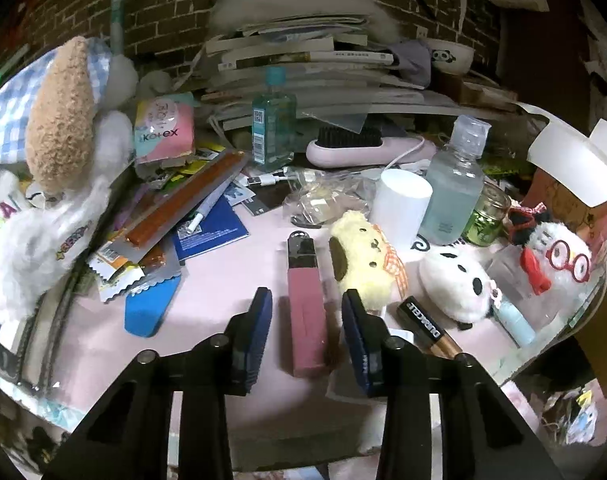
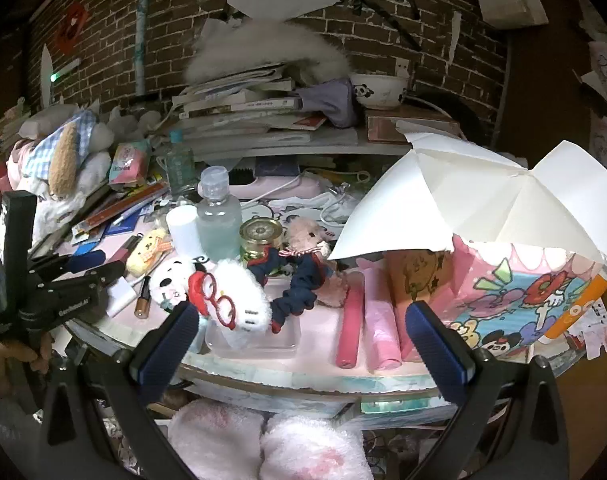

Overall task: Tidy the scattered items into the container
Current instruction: 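Grasp the pink lip balm tube with the left gripper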

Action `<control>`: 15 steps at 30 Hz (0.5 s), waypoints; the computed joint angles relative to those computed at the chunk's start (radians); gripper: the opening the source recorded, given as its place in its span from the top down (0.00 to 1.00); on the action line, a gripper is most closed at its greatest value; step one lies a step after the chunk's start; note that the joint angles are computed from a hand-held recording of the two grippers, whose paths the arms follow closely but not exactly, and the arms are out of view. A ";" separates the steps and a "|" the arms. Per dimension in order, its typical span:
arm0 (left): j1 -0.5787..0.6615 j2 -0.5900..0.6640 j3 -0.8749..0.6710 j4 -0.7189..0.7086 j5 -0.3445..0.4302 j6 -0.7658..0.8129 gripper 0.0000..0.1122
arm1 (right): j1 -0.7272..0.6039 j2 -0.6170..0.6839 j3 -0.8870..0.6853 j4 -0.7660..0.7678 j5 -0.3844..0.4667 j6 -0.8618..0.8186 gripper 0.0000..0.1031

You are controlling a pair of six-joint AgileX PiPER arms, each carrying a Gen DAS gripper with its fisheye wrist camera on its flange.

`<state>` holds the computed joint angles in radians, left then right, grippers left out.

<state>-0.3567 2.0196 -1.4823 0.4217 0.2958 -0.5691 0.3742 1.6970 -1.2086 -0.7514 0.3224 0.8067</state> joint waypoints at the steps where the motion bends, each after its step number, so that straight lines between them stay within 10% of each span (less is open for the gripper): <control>1: 0.006 0.017 0.002 0.011 -0.007 -0.001 0.84 | -0.003 0.000 -0.001 0.016 -0.003 -0.017 0.00; 15: 0.006 0.047 -0.039 -0.016 0.014 0.027 0.89 | -0.018 0.013 -0.015 0.157 -0.019 -0.173 0.00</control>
<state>-0.3510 2.0670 -1.5211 0.4061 0.3100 -0.5421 0.3559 1.7096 -1.2240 -0.5939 0.3036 0.6339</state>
